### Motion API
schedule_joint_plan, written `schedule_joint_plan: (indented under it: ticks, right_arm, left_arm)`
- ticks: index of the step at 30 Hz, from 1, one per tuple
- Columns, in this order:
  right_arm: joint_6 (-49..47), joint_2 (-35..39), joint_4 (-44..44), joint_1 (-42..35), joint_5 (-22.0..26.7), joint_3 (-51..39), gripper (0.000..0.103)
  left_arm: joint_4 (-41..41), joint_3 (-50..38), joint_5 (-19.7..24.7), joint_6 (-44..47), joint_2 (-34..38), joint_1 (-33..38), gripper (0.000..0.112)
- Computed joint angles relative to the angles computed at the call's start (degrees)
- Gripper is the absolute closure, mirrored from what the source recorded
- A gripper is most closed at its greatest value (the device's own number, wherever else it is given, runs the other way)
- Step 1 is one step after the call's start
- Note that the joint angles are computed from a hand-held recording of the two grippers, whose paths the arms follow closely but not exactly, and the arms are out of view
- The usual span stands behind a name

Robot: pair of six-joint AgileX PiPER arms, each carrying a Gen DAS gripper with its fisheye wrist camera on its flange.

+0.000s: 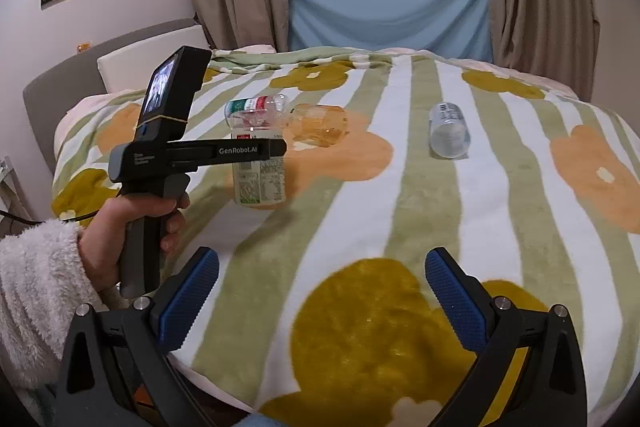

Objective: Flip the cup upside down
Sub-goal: 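Lift the bottle with the left gripper and rotate it onto its end, then set the bottle standing on the blanket and open the left gripper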

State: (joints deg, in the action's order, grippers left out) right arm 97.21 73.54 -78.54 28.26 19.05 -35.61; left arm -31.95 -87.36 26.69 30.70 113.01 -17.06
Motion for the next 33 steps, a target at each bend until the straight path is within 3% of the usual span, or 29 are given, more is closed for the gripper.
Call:
schedule_joint_plan:
  ticks: [7, 12, 15, 16, 18, 21, 26, 33]
  right_arm:
    - [2.84, 1.19, -3.19, 1.41, -0.31, -0.83, 0.000]
    - [3.49, 0.83, -3.78, 1.76, -0.02, -0.77, 0.000]
    - [3.11, 0.72, -3.21, 1.87, 0.16, -0.78, 0.000]
    - [2.94, 0.76, -3.08, 1.75, 0.02, -0.85, 0.000]
    - [3.24, 0.78, -3.44, 1.79, 0.20, -0.84, 0.000]
    - [3.32, 0.79, -3.50, 2.08, 0.50, -0.88, 0.000]
    - [2.65, 1.31, -2.48, 3.53, 1.98, -1.68, 0.000]
    - [2.37, 1.54, -1.20, 7.19, 6.66, -3.60, 0.000]
  left_arm:
    - [9.05, 7.64, -3.80, -1.07, -5.05, -2.60, 0.052]
    - [10.24, 9.32, -4.58, -1.23, -6.32, -2.86, 0.052]
    - [6.74, 10.31, -5.52, 2.47, -6.73, -2.51, 0.051]
    - [5.91, 10.35, -5.34, 3.15, -6.75, -2.36, 0.048]
    - [5.11, 10.34, -4.83, 3.16, -6.77, -1.93, 0.009]
    - [0.24, 12.04, -6.52, 7.58, -7.71, -1.22, 0.010]
    - [1.30, 11.87, -5.85, 7.90, -7.81, -0.81, 0.010]
    - [-5.12, 12.09, -0.81, 15.41, -11.98, 2.30, 0.010]
